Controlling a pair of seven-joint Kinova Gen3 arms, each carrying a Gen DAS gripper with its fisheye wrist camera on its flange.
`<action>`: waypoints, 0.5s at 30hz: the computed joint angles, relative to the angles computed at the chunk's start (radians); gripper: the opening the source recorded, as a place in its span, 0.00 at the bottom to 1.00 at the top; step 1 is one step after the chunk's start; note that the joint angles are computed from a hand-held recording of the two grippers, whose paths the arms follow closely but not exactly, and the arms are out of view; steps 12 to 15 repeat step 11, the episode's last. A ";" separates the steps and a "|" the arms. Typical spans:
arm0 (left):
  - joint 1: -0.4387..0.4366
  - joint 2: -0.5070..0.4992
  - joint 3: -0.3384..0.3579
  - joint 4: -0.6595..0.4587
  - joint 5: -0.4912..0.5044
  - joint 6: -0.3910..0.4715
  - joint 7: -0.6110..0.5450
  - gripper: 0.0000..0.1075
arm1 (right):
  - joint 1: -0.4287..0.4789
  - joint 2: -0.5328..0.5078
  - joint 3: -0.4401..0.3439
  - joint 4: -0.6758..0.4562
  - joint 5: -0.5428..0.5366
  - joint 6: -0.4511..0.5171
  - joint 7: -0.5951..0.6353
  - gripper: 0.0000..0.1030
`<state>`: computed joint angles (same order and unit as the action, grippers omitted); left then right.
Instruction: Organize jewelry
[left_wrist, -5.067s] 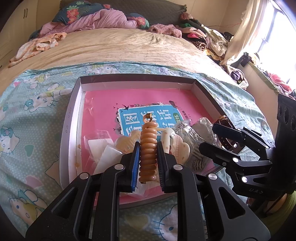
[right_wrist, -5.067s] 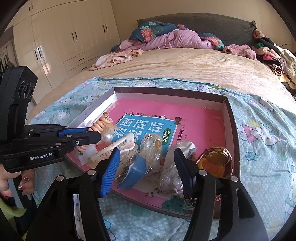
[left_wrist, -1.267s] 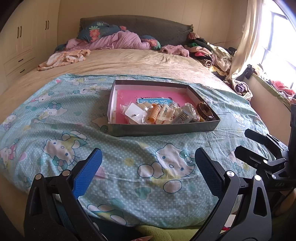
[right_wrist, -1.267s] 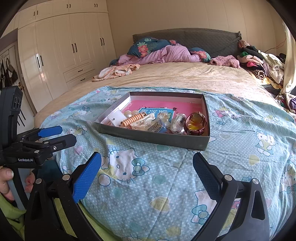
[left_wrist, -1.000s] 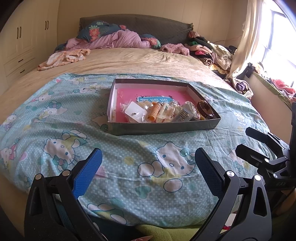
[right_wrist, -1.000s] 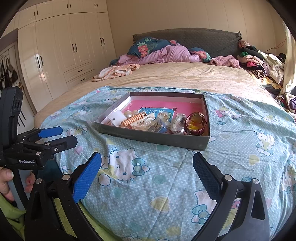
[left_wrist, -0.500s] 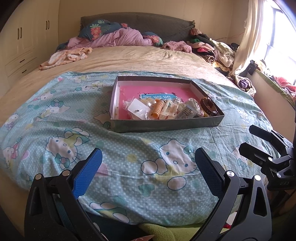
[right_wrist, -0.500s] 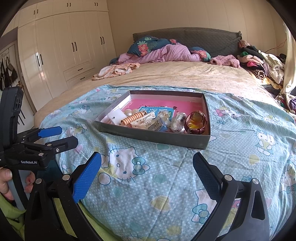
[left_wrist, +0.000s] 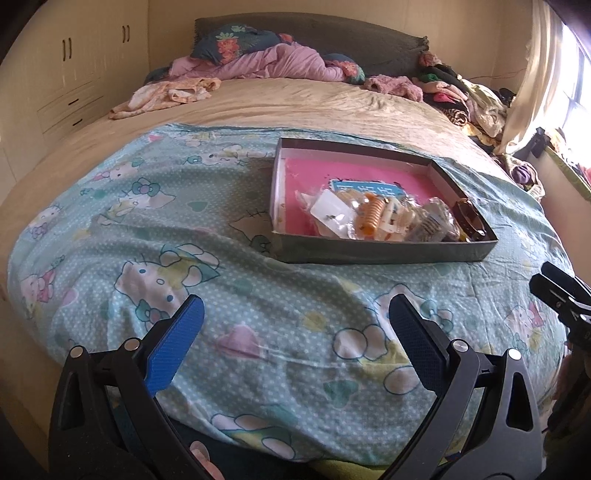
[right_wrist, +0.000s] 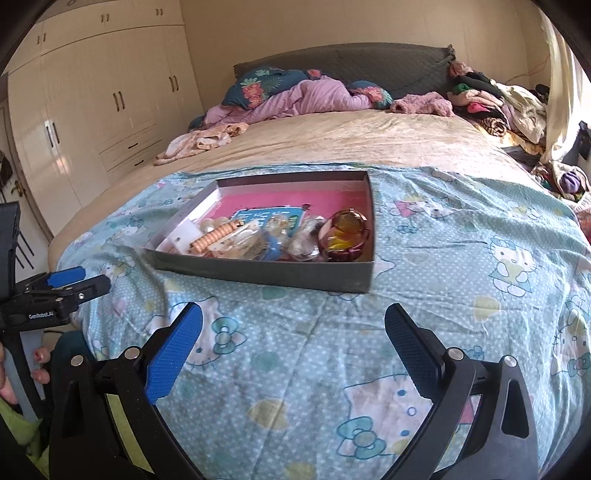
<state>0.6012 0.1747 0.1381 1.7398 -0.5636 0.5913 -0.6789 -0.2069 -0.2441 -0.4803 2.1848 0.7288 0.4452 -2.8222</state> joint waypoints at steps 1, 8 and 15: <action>-0.020 0.011 -0.008 -0.013 0.014 0.007 -0.011 0.87 | 0.010 -0.003 0.035 0.008 -0.013 -0.013 0.013 0.95; -0.142 0.175 -0.116 -0.207 0.064 0.129 -0.043 0.87 | 0.143 0.077 0.197 -0.025 0.059 0.080 0.055 0.95; -0.209 0.265 -0.152 -0.316 0.113 0.163 -0.076 0.87 | 0.186 0.145 0.296 -0.052 0.134 0.101 0.024 0.95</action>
